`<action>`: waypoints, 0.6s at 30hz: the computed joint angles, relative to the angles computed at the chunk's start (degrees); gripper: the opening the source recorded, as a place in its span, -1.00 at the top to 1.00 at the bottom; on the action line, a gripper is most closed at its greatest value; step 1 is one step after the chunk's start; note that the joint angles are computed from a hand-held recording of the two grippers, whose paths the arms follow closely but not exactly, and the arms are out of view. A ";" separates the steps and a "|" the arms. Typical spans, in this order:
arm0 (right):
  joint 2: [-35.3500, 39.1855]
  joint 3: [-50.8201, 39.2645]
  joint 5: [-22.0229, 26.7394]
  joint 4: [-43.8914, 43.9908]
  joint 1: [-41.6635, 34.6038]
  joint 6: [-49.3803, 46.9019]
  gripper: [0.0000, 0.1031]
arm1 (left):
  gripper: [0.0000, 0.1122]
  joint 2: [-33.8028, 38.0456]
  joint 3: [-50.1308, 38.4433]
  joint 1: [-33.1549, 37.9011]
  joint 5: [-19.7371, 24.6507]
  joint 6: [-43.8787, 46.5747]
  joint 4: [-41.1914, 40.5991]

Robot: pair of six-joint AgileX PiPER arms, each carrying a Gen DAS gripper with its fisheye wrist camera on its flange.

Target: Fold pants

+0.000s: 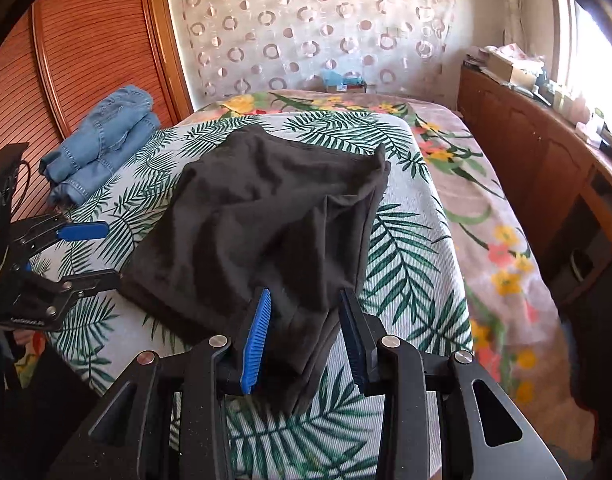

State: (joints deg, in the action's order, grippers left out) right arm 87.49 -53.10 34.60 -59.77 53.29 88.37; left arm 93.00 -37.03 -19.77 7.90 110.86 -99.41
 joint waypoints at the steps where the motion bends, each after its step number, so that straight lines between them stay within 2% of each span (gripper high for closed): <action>1: -0.09 0.20 0.17 -0.43 0.27 0.38 0.29 | -0.22 -0.16 0.22 -0.39 -0.42 0.02 -0.26; 6: 1.55 0.46 -0.78 -1.67 0.35 2.38 0.29 | 0.00 1.12 -1.16 -1.73 -1.48 -8.31 7.81; 9: 2.45 0.50 1.42 -3.11 2.88 5.59 0.29 | 0.14 1.83 -1.96 -3.09 -2.34 -10.41 9.97; 15: 1.80 2.16 1.03 -4.57 3.34 9.10 0.29 | 0.16 2.28 -1.54 -4.84 -3.33 -8.42 7.92; 18: 1.91 2.24 1.19 -4.58 3.72 9.26 0.29 | 0.16 2.70 -2.20 -4.47 -2.58 -14.67 13.75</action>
State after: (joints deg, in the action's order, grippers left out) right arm 89.40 -50.86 35.78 -64.35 57.00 97.63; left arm 95.70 -39.23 -24.24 5.32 96.19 -85.66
